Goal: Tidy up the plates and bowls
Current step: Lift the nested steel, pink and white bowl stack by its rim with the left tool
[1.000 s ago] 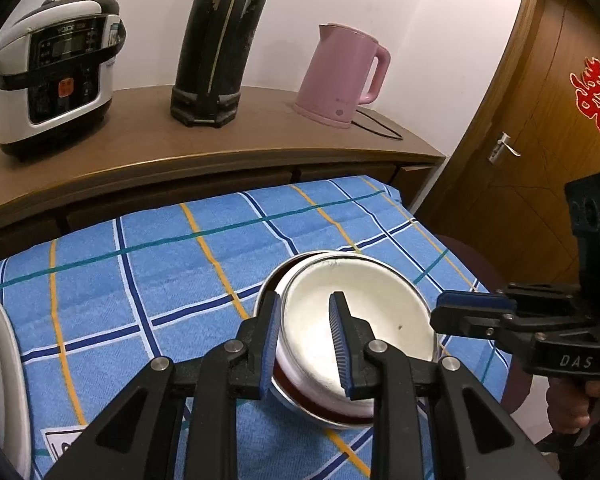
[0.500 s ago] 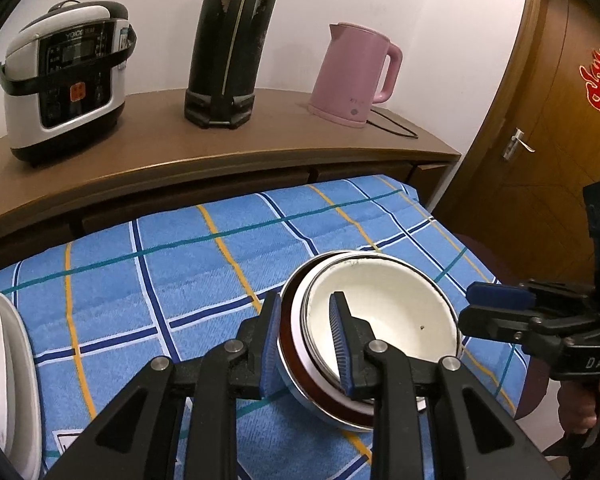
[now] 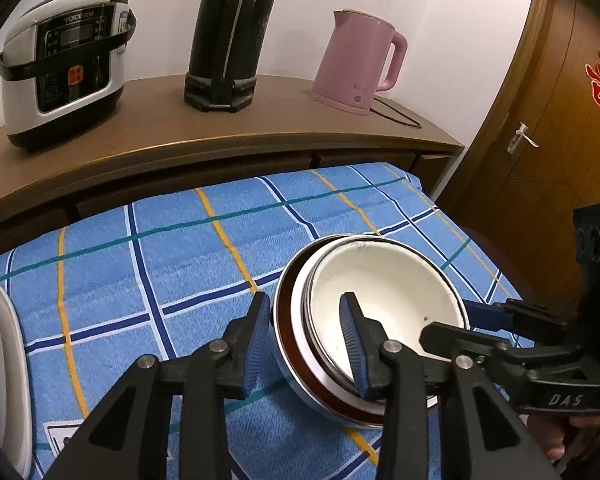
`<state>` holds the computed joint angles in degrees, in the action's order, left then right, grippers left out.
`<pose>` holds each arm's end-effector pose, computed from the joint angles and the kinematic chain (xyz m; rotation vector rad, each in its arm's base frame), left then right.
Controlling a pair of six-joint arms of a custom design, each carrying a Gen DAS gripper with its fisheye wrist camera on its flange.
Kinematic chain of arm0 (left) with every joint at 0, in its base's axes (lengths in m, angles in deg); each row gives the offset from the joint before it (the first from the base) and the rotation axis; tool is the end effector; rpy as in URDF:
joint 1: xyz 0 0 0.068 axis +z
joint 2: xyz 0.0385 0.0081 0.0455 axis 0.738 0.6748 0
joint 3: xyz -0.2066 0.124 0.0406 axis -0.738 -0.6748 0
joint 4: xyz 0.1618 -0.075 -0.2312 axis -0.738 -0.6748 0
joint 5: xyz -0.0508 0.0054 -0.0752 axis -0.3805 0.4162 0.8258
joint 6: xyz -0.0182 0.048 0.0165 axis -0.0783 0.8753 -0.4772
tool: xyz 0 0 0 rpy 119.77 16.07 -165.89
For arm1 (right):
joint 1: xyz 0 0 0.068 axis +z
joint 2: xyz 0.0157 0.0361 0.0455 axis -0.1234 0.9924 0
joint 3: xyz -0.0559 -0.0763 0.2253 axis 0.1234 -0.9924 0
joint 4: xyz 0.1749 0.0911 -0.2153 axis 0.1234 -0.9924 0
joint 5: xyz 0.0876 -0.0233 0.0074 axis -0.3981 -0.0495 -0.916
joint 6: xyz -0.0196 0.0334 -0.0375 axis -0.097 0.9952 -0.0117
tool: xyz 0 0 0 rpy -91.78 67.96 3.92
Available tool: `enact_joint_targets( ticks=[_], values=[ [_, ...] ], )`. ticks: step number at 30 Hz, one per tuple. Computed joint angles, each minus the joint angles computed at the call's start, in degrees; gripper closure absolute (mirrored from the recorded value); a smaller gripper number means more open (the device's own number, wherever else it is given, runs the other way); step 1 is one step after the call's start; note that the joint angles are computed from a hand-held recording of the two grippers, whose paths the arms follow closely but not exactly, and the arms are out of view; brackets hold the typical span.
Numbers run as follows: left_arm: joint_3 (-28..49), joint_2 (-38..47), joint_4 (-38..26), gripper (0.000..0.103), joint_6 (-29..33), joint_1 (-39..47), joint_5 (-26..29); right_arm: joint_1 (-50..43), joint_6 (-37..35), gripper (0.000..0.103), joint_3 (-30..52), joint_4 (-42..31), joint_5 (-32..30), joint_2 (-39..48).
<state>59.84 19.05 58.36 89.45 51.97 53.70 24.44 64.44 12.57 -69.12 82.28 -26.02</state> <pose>0.1648 -0.0003 0.0820 0.1092 2.3436 -0.3988 0.1733 0.1107 0.1458 -0.3303 2.5575 0.4776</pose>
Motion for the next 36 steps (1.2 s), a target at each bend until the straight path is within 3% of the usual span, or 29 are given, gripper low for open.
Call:
enact_joint_targets(
  ticks=[4,9,13,18,27,36],
  values=[
    [0.4,1.5,0.3,0.051,0.1,-1.1,0.2,0.3,0.6,0.051,-0.4,1.3,0.7,1.1],
    [1.0,7.6,4.1,0.051,-0.8,-4.7,-3.9,-1.2,0.9,0.051,-0.8,2.0,0.1,1.7],
    [2.1,13.0,6.3,0.055,-0.4,-4.8,-3.4,-1.8,0.8,0.053,-0.5,3.1,-2.6,4.7],
    [1.8,12.7,6.3,0.059,-0.4,-5.3,-4.6,-1.2,0.4,0.066,0.1,3.0,-1.2,5.6],
    [3.2,14.6,4.6,0.06,0.3,-1.3,-0.1,-4.4,-1.8,0.074,3.1,0.7,-5.4,7.7],
    [4.6,17.4,3.5,0.06,0.5,2.0,3.2,-3.7,-3.7,0.076,7.6,-0.3,-5.0,12.9]
  ],
)
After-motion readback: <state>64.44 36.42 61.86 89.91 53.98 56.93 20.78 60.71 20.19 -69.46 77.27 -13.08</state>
